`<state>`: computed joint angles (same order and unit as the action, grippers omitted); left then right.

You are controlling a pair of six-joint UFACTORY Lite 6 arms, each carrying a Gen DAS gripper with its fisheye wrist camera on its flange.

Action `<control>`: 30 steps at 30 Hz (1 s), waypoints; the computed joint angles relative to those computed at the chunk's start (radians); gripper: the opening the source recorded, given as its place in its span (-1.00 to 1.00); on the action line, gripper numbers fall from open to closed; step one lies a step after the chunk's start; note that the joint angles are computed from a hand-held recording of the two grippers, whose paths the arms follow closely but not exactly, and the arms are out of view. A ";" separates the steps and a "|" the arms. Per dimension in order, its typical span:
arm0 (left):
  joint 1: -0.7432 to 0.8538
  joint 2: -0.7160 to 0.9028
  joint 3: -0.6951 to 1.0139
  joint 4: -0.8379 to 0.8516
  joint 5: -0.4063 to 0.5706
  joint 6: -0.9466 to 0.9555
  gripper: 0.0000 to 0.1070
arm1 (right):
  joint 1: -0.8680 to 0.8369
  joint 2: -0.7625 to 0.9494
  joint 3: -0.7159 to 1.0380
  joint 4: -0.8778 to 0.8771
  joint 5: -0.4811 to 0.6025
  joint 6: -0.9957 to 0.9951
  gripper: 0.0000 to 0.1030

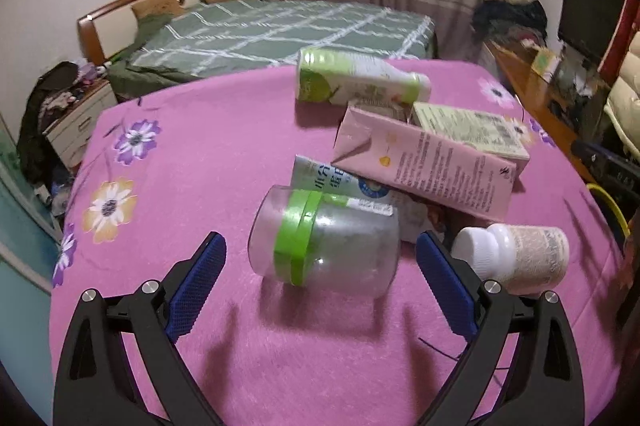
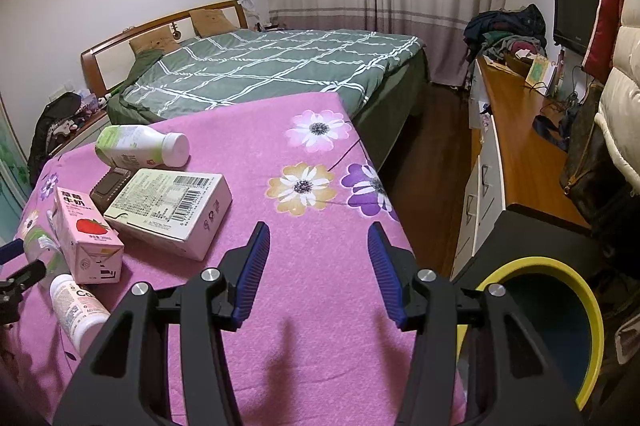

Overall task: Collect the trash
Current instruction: 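Reach the left tool to the clear green-lidded jar and grasp it, then carry the jar over the yellow bin and open the left tool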

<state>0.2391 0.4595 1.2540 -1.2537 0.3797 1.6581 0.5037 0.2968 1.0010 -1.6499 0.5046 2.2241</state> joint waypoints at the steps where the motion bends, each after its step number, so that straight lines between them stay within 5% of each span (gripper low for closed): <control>1: 0.000 0.020 0.020 0.025 0.005 -0.018 0.76 | -0.001 -0.001 -0.001 0.000 -0.001 0.000 -0.05; 4: -0.003 0.079 0.072 0.073 0.011 -0.054 0.75 | 0.000 0.001 0.002 0.005 -0.002 -0.007 -0.05; 7: -0.005 0.126 0.127 0.151 0.037 -0.131 0.36 | 0.002 0.002 0.003 0.006 -0.002 -0.012 -0.05; 9: -0.008 0.117 0.116 0.133 0.026 -0.111 0.34 | 0.001 -0.001 0.001 0.005 -0.003 -0.009 -0.05; 20: 0.037 -0.267 -0.258 -0.018 0.025 0.052 0.33 | 0.016 -0.073 -0.042 0.050 0.032 -0.053 -0.05; 30: -0.221 -0.618 -0.528 0.103 -0.001 -0.154 0.33 | 0.060 -0.650 -0.531 0.260 0.161 -0.233 0.03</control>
<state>0.0179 -0.1581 0.7257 -1.1503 0.3786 1.5039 0.5638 -0.3532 0.4696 -1.3895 0.6661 1.9909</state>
